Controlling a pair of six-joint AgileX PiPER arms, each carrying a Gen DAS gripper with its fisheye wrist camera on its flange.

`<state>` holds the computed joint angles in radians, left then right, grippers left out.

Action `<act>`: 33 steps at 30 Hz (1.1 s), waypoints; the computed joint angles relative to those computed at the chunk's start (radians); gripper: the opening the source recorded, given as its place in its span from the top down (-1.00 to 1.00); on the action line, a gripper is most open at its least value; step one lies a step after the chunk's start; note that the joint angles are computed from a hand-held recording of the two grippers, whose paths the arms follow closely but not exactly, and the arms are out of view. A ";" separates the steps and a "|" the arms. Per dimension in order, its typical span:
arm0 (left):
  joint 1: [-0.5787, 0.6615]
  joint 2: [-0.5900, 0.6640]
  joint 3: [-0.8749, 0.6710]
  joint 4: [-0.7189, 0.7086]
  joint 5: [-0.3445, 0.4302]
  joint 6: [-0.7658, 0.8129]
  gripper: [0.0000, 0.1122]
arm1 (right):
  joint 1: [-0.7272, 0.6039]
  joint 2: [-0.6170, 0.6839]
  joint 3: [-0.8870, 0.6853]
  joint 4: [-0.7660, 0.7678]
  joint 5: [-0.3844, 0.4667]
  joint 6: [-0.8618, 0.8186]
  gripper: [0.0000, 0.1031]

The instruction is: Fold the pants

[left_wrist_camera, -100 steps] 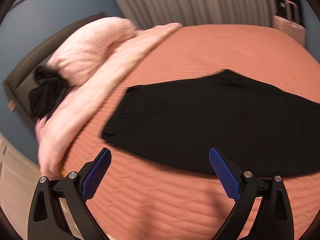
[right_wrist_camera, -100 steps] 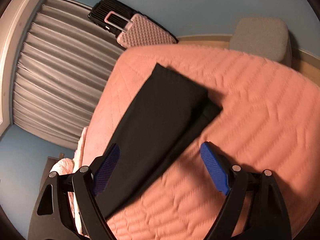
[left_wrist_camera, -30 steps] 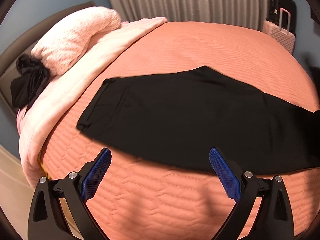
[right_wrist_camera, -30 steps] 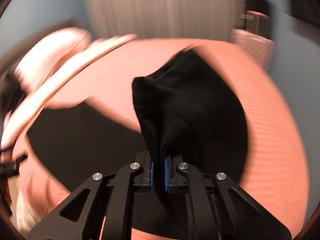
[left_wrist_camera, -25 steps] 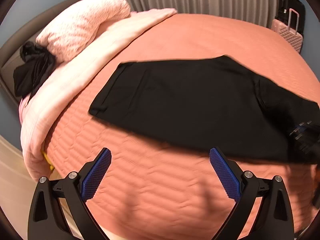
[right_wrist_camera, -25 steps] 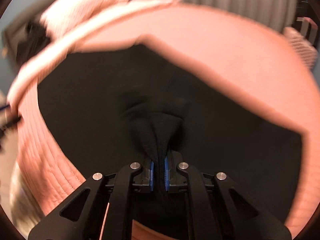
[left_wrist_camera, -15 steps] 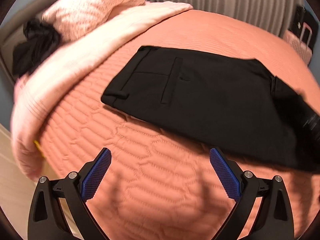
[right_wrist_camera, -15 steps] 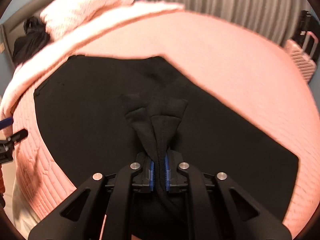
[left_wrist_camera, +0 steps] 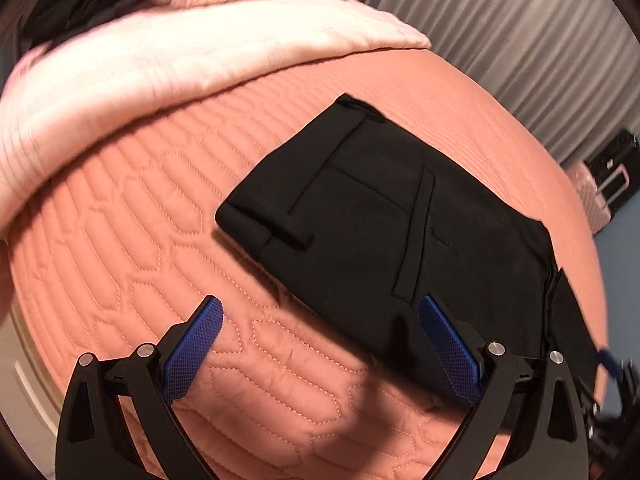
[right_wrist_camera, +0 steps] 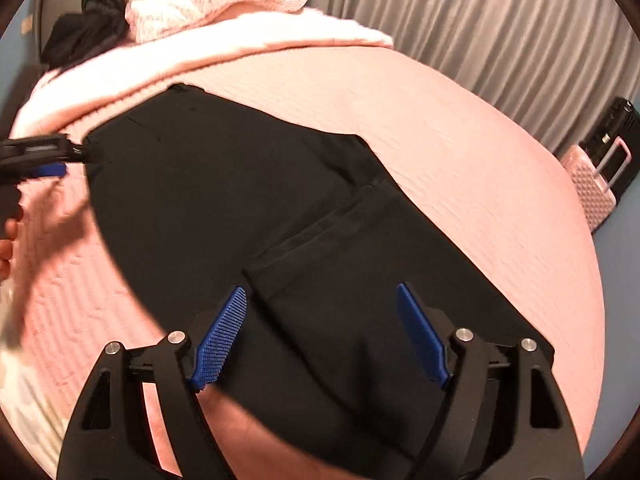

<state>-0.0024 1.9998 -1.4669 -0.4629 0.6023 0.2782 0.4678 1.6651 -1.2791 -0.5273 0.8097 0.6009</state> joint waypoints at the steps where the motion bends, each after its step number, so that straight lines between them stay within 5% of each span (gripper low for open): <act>1: -0.010 -0.009 0.013 0.029 -0.015 -0.003 -0.73 | -0.012 0.057 -0.045 0.030 0.005 -0.038 -0.43; 6: -0.016 0.024 -0.007 0.032 0.006 0.059 -0.73 | -0.066 0.171 -0.123 0.183 -0.037 -0.130 0.53; 9: -0.002 0.054 -0.028 -0.058 -0.014 0.115 -0.73 | -0.059 0.178 -0.174 0.188 -0.036 -0.108 0.55; 14: 0.007 0.181 -0.184 -0.155 0.012 0.101 -0.73 | -0.053 0.150 -0.175 0.267 -0.030 -0.124 0.24; 16: 0.004 0.214 -0.222 -0.166 -0.003 0.078 -0.68 | -0.038 0.070 -0.109 0.253 -0.079 -0.061 -0.35; 18: -0.007 0.246 -0.278 -0.120 -0.002 0.013 -0.67 | 0.015 -0.015 -0.046 0.135 -0.076 0.076 -0.55; 20: -0.024 0.271 -0.335 -0.021 -0.003 -0.108 -0.42 | 0.056 -0.112 0.021 0.076 -0.070 0.149 -0.55; 23: -0.016 0.276 -0.376 -0.017 0.007 -0.142 0.49 | 0.095 -0.232 0.096 0.032 0.002 0.221 -0.55; 24: -0.015 0.265 -0.383 -0.036 0.015 -0.130 0.64 | 0.101 -0.272 0.123 0.023 0.024 0.239 -0.55; 27: -0.111 0.127 -0.294 0.102 -0.099 -0.127 0.70 | 0.124 -0.423 0.230 -0.033 0.102 0.339 -0.55; 33: -0.411 -0.079 -0.199 0.127 -0.175 -0.004 0.71 | 0.039 -0.664 0.359 -0.025 0.223 0.373 -0.55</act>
<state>-0.4132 1.9208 -1.6658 -0.3361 0.4278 0.2743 0.5064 1.0015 -0.9198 -0.5526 1.0328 0.9742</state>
